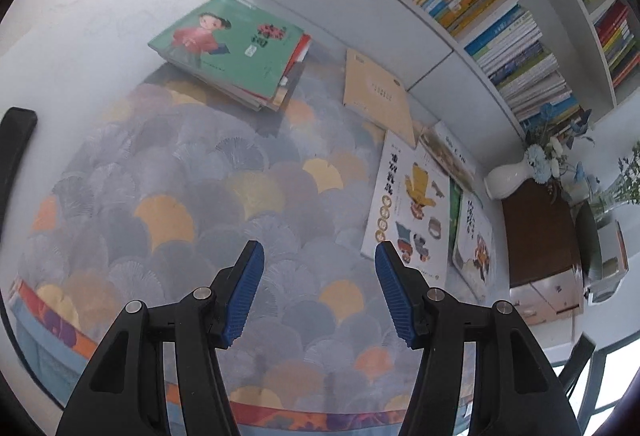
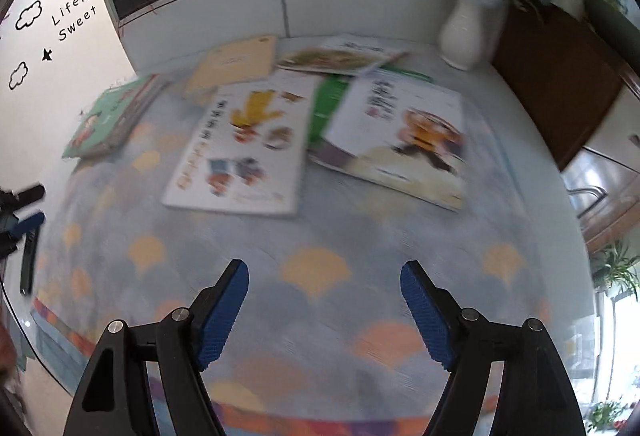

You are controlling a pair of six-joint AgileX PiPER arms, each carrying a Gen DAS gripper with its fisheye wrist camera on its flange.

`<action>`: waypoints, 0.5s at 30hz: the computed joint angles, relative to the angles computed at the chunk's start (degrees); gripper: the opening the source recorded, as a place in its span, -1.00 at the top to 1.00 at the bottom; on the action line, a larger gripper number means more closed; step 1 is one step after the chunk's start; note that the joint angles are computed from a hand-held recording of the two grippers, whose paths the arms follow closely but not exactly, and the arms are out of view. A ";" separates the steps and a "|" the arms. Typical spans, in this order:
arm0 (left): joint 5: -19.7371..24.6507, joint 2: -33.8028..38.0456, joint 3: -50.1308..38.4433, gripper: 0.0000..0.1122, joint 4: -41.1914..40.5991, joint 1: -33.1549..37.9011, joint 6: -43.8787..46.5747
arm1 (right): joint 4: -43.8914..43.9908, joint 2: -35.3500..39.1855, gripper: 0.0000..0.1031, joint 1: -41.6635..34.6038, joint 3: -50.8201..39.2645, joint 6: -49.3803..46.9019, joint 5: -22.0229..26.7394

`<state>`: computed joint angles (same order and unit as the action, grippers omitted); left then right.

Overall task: Organize books
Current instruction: 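Swing the left gripper back toward the books on the bed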

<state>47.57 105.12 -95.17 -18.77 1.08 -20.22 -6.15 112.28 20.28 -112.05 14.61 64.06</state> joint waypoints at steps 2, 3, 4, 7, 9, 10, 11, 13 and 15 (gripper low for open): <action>-0.63 -1.53 0.64 0.01 1.70 -0.76 -2.21 | -0.32 -4.28 -0.48 -1.88 6.63 -1.79 -2.85; -0.85 -2.41 0.83 0.01 3.08 -1.16 -3.47 | -0.06 -5.71 -0.48 -3.01 8.50 -3.21 -3.45; -0.69 -3.27 0.72 0.01 4.76 -1.55 -4.73 | 0.31 -6.38 -0.48 -3.89 9.17 -4.33 -3.40; 0.76 -6.14 -0.44 0.01 8.24 -1.20 -6.83 | 1.84 -7.42 -0.48 -6.25 9.22 -7.25 -2.74; 1.77 -9.04 -1.13 0.01 10.96 0.07 -8.63 | 2.49 -7.44 -0.48 -7.50 7.25 -9.57 -1.39; 2.26 -10.96 -1.43 0.01 12.07 1.14 -9.38 | 2.16 -8.39 -0.48 -8.21 6.93 -10.83 -1.21; 2.54 -12.90 -1.52 0.01 13.02 2.20 -10.07 | 1.73 -8.98 -0.48 -8.67 6.30 -11.85 -0.67; 4.35 -17.50 -1.84 0.01 17.43 4.19 -13.52 | 1.40 -10.09 -0.48 -9.99 4.41 -15.02 1.47; 6.11 -22.14 -0.75 0.01 21.18 5.83 -16.37 | 0.96 -12.24 -0.48 -11.59 4.26 -18.02 3.06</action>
